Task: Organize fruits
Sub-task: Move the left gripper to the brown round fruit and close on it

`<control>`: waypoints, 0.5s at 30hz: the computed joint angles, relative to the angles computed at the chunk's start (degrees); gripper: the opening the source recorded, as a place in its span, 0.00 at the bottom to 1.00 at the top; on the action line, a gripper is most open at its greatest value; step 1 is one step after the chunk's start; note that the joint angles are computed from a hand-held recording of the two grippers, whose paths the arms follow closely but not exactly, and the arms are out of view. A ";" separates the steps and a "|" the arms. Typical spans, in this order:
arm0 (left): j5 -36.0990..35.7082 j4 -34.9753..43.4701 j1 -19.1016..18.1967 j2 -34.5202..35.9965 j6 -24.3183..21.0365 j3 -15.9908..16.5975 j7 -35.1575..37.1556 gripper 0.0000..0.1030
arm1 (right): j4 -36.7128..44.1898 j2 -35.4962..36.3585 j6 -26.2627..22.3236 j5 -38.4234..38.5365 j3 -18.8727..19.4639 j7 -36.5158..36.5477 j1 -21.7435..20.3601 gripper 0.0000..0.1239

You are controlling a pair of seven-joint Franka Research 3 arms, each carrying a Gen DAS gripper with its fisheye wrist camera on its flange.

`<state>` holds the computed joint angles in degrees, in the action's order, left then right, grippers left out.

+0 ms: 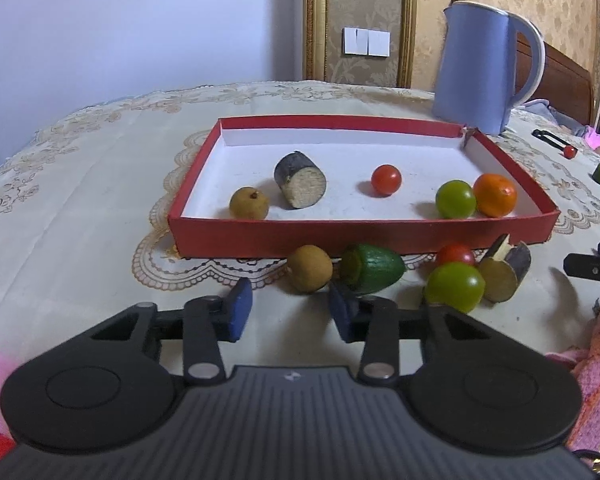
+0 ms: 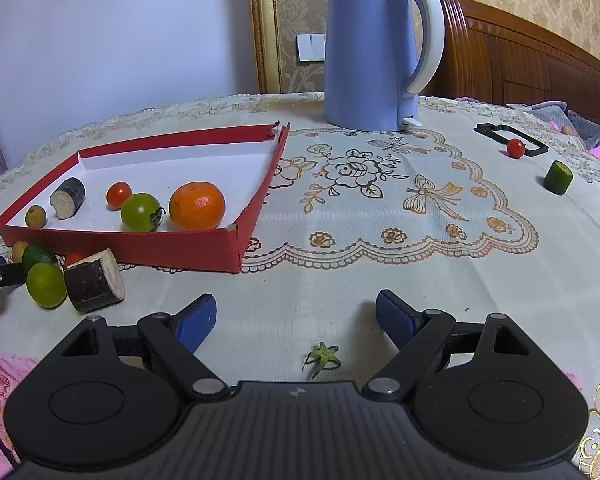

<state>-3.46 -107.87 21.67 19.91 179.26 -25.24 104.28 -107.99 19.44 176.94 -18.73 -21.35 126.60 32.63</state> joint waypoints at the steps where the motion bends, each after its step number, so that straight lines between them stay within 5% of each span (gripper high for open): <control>1: 0.08 -0.05 0.02 -0.01 0.06 -0.02 0.07 0.37 | 0.05 0.04 -0.10 -0.08 -0.13 0.04 0.14 0.70; 8: -0.64 0.04 1.86 0.32 -0.05 -2.11 1.45 0.33 | 0.17 0.06 -0.32 -0.54 -0.18 0.31 0.18 0.70; 15: -1.46 -0.20 3.14 0.28 -0.01 -3.63 2.72 0.15 | 0.21 0.06 -0.37 -0.75 -0.03 0.43 0.02 0.70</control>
<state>-4.92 -108.07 24.81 20.18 179.25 -28.87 107.00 -107.78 19.49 176.58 -19.48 -21.38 127.03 32.65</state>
